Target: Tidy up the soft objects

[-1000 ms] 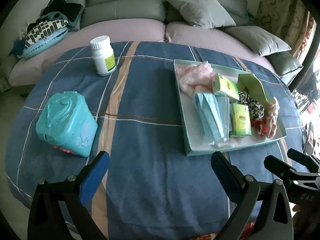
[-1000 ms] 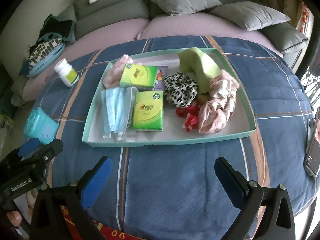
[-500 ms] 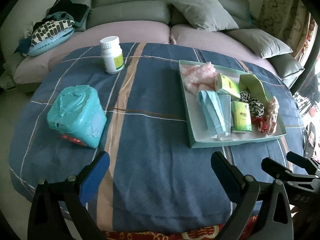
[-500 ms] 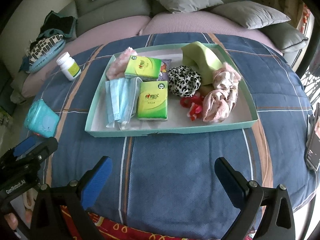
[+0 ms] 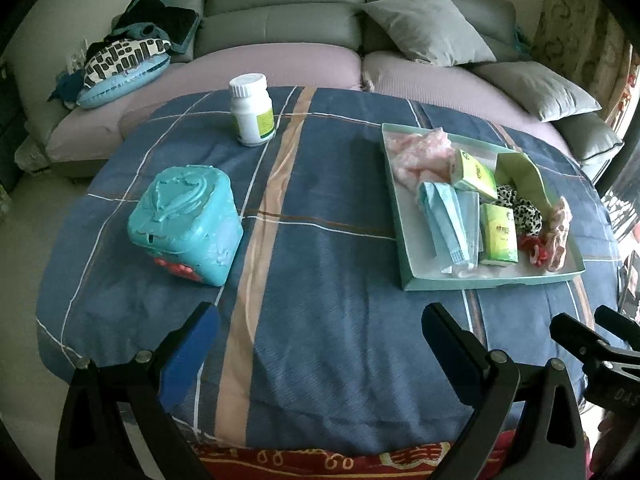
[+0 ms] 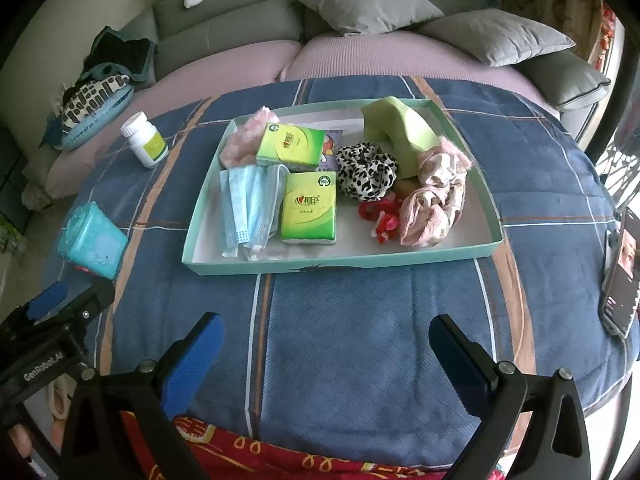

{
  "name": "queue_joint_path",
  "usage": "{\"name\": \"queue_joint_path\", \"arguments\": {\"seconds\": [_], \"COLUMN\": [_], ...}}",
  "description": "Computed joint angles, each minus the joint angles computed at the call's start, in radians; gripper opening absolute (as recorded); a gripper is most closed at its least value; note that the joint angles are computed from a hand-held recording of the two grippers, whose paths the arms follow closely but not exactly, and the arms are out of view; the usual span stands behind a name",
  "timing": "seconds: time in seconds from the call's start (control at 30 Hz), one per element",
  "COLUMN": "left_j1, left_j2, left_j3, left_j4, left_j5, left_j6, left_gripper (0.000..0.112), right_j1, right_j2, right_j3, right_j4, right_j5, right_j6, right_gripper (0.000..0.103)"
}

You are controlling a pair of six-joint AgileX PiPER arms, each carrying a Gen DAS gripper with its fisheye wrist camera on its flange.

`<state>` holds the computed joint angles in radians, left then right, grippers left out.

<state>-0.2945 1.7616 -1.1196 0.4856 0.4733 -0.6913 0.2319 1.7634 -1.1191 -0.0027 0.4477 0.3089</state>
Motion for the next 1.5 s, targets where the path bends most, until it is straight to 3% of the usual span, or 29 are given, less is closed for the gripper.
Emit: {"name": "queue_joint_path", "arguments": {"seconds": [0.7,1.5], "left_j1": [-0.047,-0.068], "left_j2": [-0.046,-0.041], "left_j3": [0.025,0.016], "left_j4": [0.154,0.217], "left_j5": [0.036,0.062], "left_j6": [-0.129,-0.186], "left_gripper": [0.101,0.101], "right_j1": [0.008,0.010], "right_j2": [-0.039,-0.031], "right_j3": [0.019,0.011], "right_j4": [-0.028,-0.030], "right_j5": [0.002,0.003], "right_j6": [0.034,0.036], "right_gripper": [0.103,0.103]}}
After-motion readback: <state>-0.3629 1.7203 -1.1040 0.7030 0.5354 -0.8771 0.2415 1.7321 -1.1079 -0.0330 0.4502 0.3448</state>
